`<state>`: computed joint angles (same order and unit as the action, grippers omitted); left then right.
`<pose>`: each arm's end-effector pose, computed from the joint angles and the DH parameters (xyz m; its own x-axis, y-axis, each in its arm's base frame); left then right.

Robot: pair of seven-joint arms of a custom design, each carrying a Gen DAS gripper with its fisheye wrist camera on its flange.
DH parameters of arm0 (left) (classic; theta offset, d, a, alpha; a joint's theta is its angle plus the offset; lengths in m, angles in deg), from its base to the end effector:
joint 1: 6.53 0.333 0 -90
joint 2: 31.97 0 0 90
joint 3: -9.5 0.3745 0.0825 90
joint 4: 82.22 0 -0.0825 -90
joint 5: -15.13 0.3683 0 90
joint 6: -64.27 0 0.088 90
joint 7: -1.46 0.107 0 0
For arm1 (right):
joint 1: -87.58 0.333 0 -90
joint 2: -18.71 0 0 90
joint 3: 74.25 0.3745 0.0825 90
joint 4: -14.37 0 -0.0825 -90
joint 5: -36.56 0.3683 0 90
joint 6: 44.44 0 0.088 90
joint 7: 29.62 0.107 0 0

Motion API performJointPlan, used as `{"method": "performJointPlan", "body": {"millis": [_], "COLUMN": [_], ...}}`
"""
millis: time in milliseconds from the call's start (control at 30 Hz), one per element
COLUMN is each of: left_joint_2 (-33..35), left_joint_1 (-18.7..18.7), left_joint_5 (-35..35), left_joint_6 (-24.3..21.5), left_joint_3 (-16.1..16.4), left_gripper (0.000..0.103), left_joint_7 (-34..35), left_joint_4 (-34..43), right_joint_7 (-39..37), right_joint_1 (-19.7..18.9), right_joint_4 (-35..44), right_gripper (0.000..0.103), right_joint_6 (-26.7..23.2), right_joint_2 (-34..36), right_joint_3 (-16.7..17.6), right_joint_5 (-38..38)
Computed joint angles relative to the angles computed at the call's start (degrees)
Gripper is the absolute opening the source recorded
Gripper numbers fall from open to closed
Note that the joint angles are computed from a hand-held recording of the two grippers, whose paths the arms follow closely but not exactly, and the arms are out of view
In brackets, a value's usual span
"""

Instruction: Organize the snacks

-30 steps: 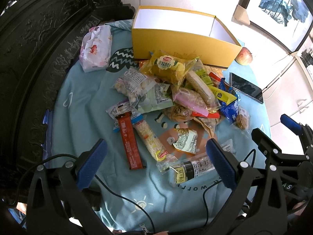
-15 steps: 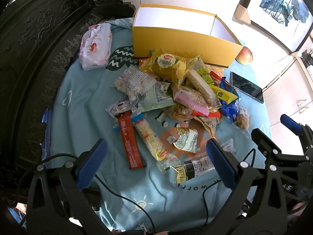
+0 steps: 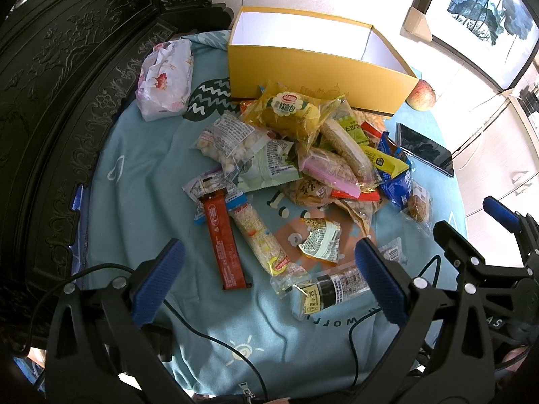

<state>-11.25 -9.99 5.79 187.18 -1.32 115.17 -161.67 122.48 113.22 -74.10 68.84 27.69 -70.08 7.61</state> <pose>0.6906 -0.1551 0.6102 -0.5548 -0.8303 0.0540 -0.7608 0.4800 -0.4368 0.5645 0.2832 0.6529 -0.4204 -0.9071 0.0199 -0.7785 0.3494 -0.5213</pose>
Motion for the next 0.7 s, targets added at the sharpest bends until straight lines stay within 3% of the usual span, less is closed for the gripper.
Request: {"method": "performJointPlan", "body": {"millis": [700], "left_joint_2": [0.01], "left_joint_1": [0.24], "left_joint_5": [-0.14], "left_joint_6": [-0.25], "left_joint_3": [0.01], "left_gripper": [0.101], "left_joint_7": [0.08], "left_joint_4": [-0.41], "right_joint_7": [0.56], "right_joint_1": [-0.01], "right_joint_4": [-0.90], "right_gripper": [0.102], "right_joint_6": [0.28], "right_joint_2": [-0.72], "right_joint_3": [0.05], "right_joint_5": [0.07]}}
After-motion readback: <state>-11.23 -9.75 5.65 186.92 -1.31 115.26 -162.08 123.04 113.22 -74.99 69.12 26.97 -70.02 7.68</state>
